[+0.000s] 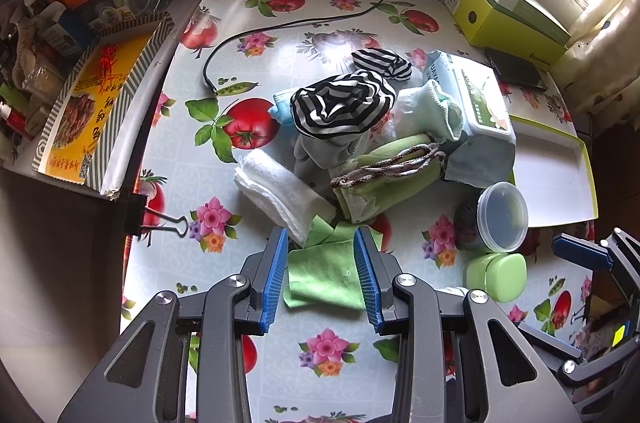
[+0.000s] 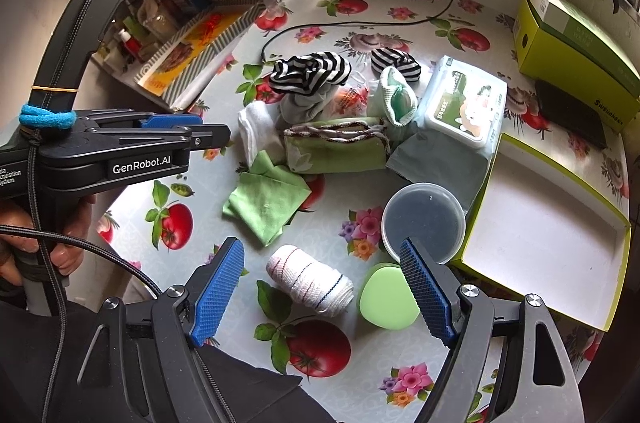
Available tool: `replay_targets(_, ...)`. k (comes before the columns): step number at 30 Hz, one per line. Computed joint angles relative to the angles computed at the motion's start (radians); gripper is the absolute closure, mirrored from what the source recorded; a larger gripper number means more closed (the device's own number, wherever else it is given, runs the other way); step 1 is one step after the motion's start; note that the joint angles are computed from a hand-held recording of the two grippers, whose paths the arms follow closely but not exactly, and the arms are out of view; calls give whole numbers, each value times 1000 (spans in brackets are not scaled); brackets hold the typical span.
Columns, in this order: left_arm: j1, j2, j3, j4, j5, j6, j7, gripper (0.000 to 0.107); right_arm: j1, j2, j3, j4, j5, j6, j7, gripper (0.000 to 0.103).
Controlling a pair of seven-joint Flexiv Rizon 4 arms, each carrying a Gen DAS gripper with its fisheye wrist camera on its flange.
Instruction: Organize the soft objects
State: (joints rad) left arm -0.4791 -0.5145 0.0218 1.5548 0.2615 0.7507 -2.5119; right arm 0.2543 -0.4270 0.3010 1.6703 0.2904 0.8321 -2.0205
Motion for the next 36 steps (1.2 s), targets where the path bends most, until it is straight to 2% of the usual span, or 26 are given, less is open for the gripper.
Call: replay_targets(36,7,-14,-6,10,-36,17,5,71,7,-14,1,-36,19,-77,-25,21)
